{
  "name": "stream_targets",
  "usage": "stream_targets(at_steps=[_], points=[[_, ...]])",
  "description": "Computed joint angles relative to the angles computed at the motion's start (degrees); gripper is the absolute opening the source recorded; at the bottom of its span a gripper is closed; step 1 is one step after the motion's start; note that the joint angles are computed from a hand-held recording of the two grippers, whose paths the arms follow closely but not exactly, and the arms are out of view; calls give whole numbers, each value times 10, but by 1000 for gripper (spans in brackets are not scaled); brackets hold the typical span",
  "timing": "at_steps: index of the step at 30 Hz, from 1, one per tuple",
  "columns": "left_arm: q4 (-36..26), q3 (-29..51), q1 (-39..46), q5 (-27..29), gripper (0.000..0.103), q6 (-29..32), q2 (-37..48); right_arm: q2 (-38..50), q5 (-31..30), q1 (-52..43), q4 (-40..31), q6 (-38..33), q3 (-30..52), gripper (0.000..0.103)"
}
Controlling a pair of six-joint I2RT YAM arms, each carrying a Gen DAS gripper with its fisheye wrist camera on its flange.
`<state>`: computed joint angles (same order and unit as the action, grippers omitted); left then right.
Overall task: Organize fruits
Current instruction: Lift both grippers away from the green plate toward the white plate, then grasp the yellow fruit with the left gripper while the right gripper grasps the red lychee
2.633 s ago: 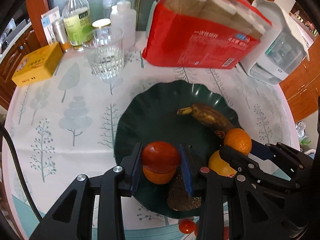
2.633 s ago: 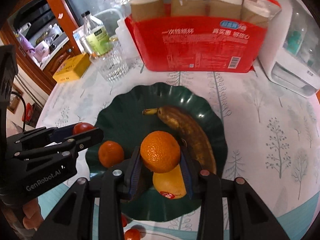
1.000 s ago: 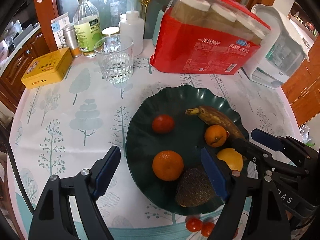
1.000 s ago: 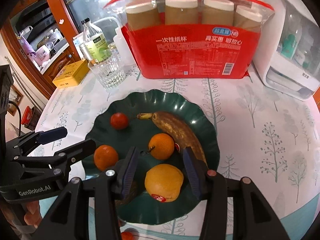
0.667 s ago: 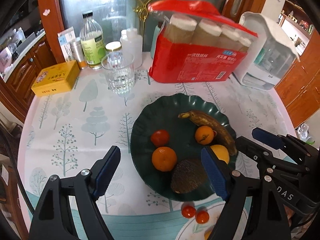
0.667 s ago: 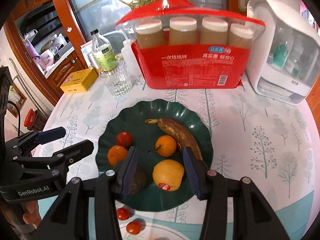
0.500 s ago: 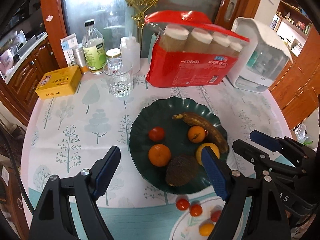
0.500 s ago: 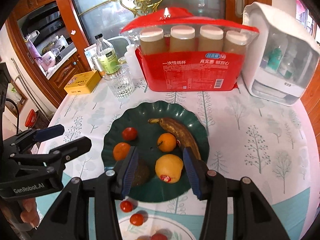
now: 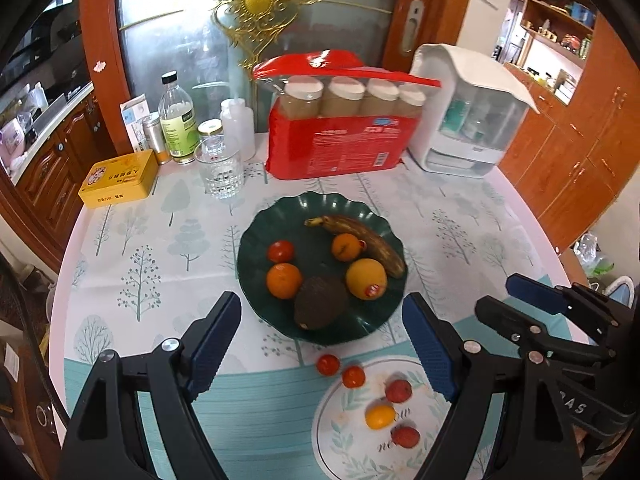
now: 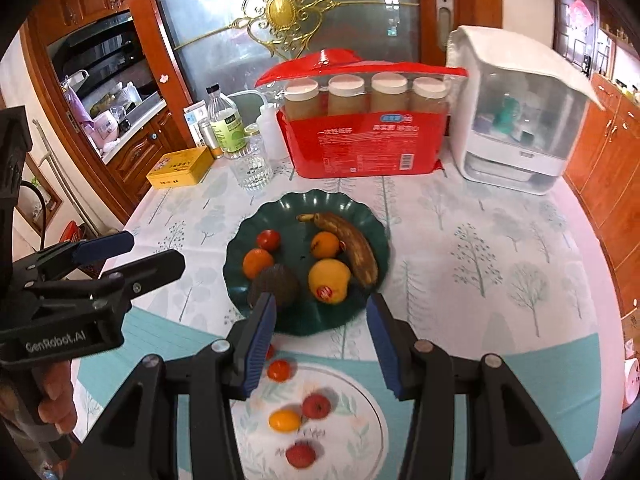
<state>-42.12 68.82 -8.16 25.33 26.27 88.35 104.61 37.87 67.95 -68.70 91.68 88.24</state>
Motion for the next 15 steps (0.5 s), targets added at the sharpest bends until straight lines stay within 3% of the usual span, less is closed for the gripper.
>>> stream_targets(at_steps=[8,15], points=[[8,-112,7,13,82,75,-84,18,5,84,-81,111,6,48],[38,-210,9,1,82,144,-106,66,-24,130,-62,153,-8,48]])
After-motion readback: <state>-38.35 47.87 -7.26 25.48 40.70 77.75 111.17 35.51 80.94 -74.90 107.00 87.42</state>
